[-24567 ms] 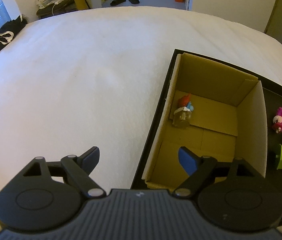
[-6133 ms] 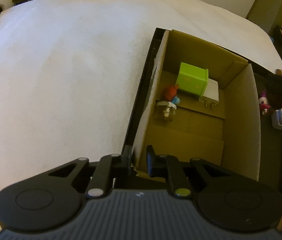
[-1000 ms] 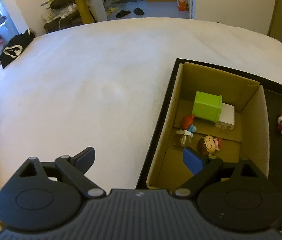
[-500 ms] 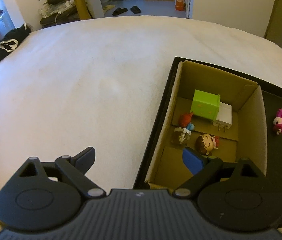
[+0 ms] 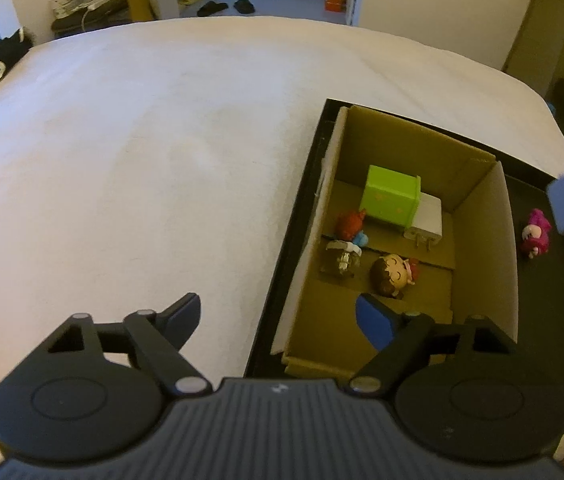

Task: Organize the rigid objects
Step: 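Lift the white cube with the right tool and carry it over the box, then open the right tool to drop the white cube into the box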

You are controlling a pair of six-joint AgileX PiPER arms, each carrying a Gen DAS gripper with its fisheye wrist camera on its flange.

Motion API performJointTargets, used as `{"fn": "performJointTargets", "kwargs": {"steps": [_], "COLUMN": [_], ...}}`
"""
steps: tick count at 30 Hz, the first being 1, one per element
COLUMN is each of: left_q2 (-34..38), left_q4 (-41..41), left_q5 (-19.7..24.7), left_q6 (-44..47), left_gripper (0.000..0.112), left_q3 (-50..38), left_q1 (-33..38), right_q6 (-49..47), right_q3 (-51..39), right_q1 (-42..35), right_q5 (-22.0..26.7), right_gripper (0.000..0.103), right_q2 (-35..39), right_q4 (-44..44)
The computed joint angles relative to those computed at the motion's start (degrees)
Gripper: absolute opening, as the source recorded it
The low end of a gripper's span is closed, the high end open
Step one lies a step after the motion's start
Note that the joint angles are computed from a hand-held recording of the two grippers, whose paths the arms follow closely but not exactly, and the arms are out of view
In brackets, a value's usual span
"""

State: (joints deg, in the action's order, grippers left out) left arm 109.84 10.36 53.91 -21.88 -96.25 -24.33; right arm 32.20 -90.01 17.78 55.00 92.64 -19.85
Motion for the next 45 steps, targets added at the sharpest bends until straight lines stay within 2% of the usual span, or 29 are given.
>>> {"fn": "performJointTargets", "kwargs": {"steps": [7, 9, 12, 18, 25, 36, 42, 45], "left_q2": [1.1, 1.4, 2.1, 2.9, 2.2, 2.4, 2.6, 3.0], "left_q4": [-5.1, -7.5, -9.2, -11.2, -12.3, -14.8, -15.2, -13.8], "left_q5": [0.3, 0.5, 1.6, 2.9, 2.2, 2.3, 2.6, 3.0], "left_q6": [3.8, 5.8, 7.2, 9.2, 10.4, 11.7, 11.8, 10.9], "left_gripper": [0.061, 0.046, 0.032, 0.017, 0.014, 0.014, 0.015, 0.015], "left_q3": [-0.6, -0.8, -1.4, -2.4, -1.3, -1.4, -1.7, -2.3], "left_q1": [2.2, 3.0, 3.7, 4.2, 4.7, 6.1, 6.4, 5.9], "right_q6": [0.3, -0.2, -1.2, -2.6, -4.3, -6.0, -6.3, -5.8], "right_q3": [-5.4, -7.1, -9.4, -12.2, -13.5, -13.2, -15.0, -15.2], "right_q1": [3.4, 4.2, 5.2, 6.8, 7.4, 6.8, 8.0, 8.5], "right_q5": [2.5, 3.4, 4.5, 6.8, 9.1, 9.2, 10.9, 10.8], "right_gripper": [0.043, 0.043, 0.043, 0.043, 0.043, 0.043, 0.043, 0.046], "right_q2": [4.0, 5.4, 7.3, 10.3, 12.8, 15.6, 18.7, 18.2], "right_q4": [-0.1, 0.1, 0.6, 1.4, 3.0, 5.3, 3.3, 2.0]}}
